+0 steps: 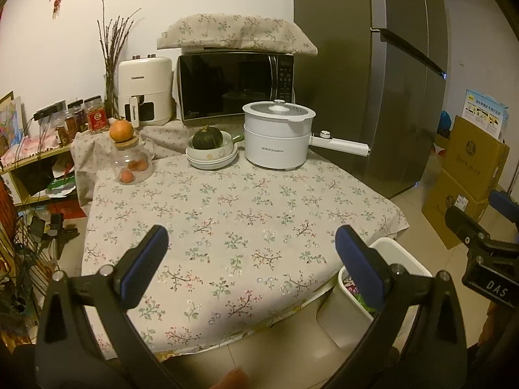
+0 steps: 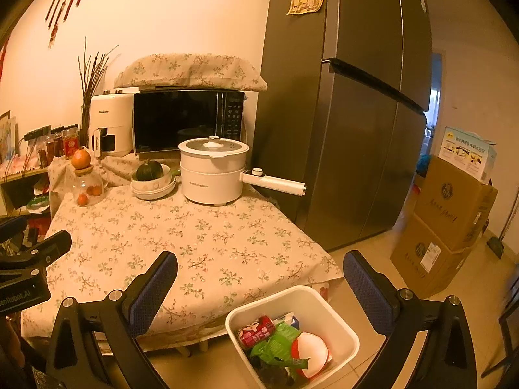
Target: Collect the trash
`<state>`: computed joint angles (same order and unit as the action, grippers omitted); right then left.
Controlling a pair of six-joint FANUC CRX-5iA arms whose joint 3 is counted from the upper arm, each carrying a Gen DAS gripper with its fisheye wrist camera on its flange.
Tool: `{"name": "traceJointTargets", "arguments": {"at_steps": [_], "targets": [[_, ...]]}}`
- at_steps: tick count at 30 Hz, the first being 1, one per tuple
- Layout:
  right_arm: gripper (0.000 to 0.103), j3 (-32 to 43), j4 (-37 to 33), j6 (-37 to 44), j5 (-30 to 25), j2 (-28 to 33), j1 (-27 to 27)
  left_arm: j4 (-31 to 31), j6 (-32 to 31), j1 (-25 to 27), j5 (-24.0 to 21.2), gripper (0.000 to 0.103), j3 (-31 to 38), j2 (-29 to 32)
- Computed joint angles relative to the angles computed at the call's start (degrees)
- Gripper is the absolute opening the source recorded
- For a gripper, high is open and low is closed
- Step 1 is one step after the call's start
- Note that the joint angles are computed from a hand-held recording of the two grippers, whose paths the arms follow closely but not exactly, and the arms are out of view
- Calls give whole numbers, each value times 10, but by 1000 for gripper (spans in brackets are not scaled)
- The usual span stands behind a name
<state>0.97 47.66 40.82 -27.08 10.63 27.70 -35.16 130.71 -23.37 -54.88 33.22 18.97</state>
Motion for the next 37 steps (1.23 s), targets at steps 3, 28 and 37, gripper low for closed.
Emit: {"name": "traceJointTargets", "arguments": {"at_steps": [3,28,37], "targets": [[103,1,-2,2,-1,1,0,4,0,2,3,102,-3,-1],[103,-2,0,0,-1,0,-2,9,1,-1,-11,102,7,4],[103,3,-18,28,-2,6,1,23,-10,4,-11,102,9,6]]}}
